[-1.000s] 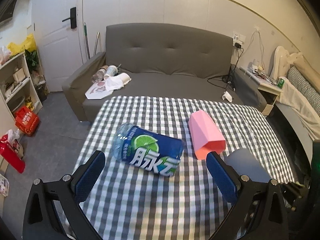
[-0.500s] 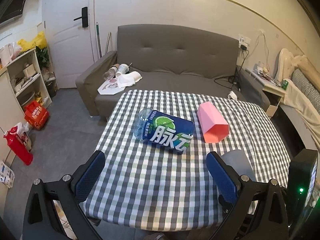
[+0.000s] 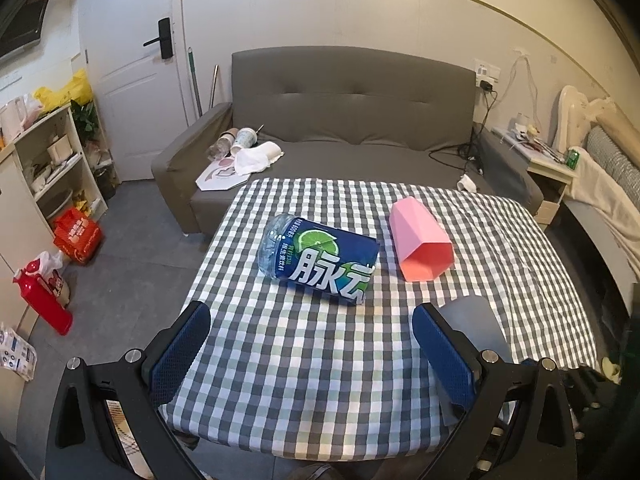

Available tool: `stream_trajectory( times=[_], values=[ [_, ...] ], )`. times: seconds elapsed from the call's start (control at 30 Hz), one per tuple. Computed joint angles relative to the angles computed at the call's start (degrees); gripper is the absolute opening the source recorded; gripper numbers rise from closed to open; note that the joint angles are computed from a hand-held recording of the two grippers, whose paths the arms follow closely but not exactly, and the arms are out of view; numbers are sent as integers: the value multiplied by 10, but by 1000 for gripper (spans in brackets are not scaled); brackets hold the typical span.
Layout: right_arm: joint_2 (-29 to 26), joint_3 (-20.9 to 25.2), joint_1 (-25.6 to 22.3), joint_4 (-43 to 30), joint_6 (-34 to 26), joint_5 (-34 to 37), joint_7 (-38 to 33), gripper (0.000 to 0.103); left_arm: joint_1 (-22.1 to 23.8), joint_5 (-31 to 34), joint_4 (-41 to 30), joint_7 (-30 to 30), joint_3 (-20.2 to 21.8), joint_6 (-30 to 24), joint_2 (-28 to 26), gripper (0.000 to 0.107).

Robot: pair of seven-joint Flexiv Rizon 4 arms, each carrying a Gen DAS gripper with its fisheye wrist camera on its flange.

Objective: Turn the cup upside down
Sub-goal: 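Lift the grey cup with the right gripper and carry it toward the left tool, then grasp the grey cup with the left gripper while the right gripper releases it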

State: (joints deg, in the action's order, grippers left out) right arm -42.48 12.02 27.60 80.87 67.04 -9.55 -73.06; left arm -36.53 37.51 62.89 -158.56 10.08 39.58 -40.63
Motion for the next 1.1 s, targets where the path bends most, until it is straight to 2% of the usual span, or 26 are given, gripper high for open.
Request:
stream_trajectory(
  times=[0.3,0.47,0.63,0.73,0.97,1.1],
  values=[
    [38,-39,3,29,9,-46,-5,88,13,-40,-31,26,-15,-21,-20,103],
    [45,-69,-3,35,25,-84,1,88,15,-67,-78,64,-25,-35,-50,103],
    [42,-116,-2,36,48,-118,52,88,28,-119,-123,109,-42,-29,-87,103],
    [39,-151,8,40,64,-150,98,88,33,-151,-165,140,-46,-44,-115,103],
    [22,-127,-16,20,69,-159,96,88,52,-244,-265,199,-69,-96,-184,103],
    [12,-115,-24,1,63,-147,94,88,58,-282,-358,228,-71,-154,-239,103]
  ],
)
